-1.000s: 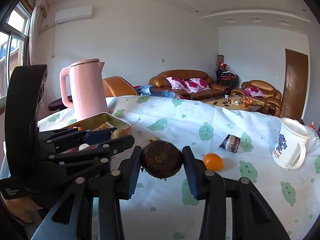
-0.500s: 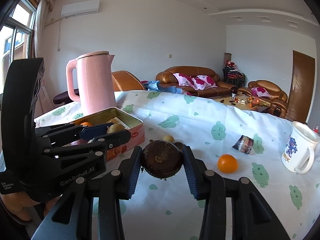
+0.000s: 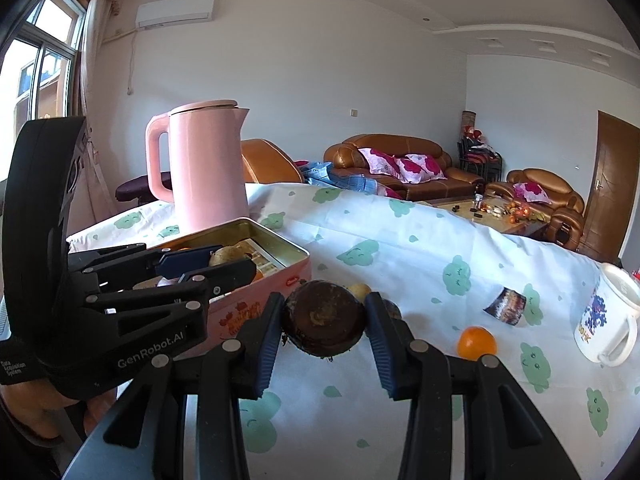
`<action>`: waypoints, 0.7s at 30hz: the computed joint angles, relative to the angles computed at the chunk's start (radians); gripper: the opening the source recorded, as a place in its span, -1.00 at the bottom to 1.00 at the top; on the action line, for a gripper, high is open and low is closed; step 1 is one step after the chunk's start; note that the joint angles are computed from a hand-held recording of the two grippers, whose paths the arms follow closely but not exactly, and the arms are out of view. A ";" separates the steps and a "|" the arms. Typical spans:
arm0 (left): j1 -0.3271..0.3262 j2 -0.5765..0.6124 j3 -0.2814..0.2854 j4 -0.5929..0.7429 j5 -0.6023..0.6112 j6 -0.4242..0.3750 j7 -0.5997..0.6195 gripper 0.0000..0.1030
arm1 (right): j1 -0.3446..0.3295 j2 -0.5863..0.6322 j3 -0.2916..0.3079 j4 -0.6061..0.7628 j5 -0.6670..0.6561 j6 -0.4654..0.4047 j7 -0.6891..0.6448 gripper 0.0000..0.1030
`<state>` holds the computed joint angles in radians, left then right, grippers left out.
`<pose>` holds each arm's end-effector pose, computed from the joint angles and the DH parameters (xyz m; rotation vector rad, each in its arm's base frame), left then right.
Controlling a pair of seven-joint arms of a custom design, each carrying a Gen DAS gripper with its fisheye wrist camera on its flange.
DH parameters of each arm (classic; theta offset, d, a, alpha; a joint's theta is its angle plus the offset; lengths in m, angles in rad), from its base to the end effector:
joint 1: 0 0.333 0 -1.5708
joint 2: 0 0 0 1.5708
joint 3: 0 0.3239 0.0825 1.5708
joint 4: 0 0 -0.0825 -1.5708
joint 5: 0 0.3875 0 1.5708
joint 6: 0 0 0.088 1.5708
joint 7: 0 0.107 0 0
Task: Organize fruits
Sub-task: 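Carry the tan fruit and the brown fruit over the tin box with both tools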
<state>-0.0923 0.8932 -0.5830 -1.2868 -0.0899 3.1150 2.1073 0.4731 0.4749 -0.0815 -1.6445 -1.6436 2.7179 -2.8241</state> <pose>0.7281 -0.3444 0.3874 -1.0356 2.1696 -1.3416 0.6370 0.3109 0.3792 -1.4965 1.5979 -1.0297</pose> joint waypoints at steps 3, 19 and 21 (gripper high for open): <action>0.006 -0.003 0.004 0.002 -0.005 -0.003 -0.009 -0.41 | -0.002 0.011 0.001 0.018 0.002 0.012 -0.004 -0.15; -0.011 -0.031 0.088 0.005 -0.005 0.005 -0.062 -0.41 | 0.030 0.099 -0.046 0.152 0.091 0.089 -0.102 -0.15; -0.011 -0.031 0.094 0.008 0.001 0.003 -0.071 -0.41 | 0.038 0.111 -0.056 0.172 0.105 0.101 -0.120 -0.15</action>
